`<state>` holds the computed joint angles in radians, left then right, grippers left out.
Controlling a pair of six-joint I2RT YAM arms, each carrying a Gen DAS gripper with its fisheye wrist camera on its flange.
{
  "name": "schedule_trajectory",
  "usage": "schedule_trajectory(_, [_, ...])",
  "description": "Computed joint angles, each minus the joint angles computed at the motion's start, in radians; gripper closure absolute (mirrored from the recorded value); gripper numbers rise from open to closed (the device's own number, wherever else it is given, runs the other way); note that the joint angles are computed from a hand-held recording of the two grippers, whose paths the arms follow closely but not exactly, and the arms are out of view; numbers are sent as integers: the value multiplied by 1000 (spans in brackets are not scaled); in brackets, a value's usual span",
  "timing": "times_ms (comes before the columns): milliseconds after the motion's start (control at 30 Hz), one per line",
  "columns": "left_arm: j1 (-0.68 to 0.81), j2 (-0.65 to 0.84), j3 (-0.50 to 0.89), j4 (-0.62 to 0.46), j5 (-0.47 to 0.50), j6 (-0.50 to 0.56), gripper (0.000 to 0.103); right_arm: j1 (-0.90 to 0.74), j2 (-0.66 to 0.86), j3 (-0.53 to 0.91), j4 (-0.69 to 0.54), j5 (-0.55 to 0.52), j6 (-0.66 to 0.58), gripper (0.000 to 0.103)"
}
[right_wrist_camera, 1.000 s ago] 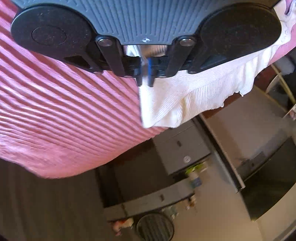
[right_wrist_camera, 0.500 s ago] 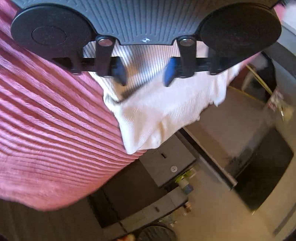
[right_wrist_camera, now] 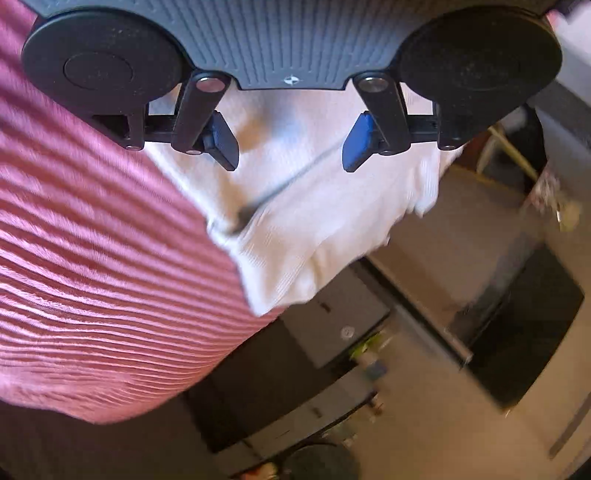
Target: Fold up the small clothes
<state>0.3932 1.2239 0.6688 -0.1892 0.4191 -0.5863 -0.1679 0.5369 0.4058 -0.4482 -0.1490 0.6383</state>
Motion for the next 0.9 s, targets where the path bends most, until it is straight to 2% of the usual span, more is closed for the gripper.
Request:
schedule_trajectory(100, [6, 39, 13, 48, -77, -30, 31, 70, -41, 32, -46, 16, 26, 41])
schedule_trajectory(167, [12, 78, 32, 61, -126, -51, 55, 134, -89, 39, -86, 72, 51, 42])
schedule_trajectory(200, [22, 102, 48, 56, -133, -58, 62, 152, -113, 36, -105, 83, 56, 43])
schedule_trajectory(233, [30, 121, 65, 48, -136, -65, 75, 149, -131, 29, -118, 66, 45, 45])
schedule_trajectory(300, [55, 163, 101, 29, -143, -81, 93, 131, -154, 3, -127, 39, 1, 64])
schedule_trajectory(367, [91, 178, 110, 35, -100, -118, 93, 164, -138, 0, -152, 107, -22, 68])
schedule_trajectory(433, [75, 151, 114, 29, -127, -100, 94, 177, -134, -15, -152, 150, -48, 70])
schedule_trajectory(533, [-45, 47, 109, 38, -290, 49, 95, 135, -141, -37, -131, 104, -70, 70])
schedule_trajectory(633, [-223, -43, 134, 42, -416, 185, 95, 98, -151, -60, -104, 65, -69, 70])
schedule_trajectory(733, [-485, -70, 190, 70, -563, 312, 94, 67, -157, -73, -91, 33, -60, 70])
schedule_trajectory(800, [-663, -29, 233, 98, -654, 395, 94, 37, -164, -75, -92, 2, -63, 70])
schedule_trajectory(900, [-895, 96, 302, 130, -739, 464, 93, -30, -176, -85, -90, -62, -66, 70])
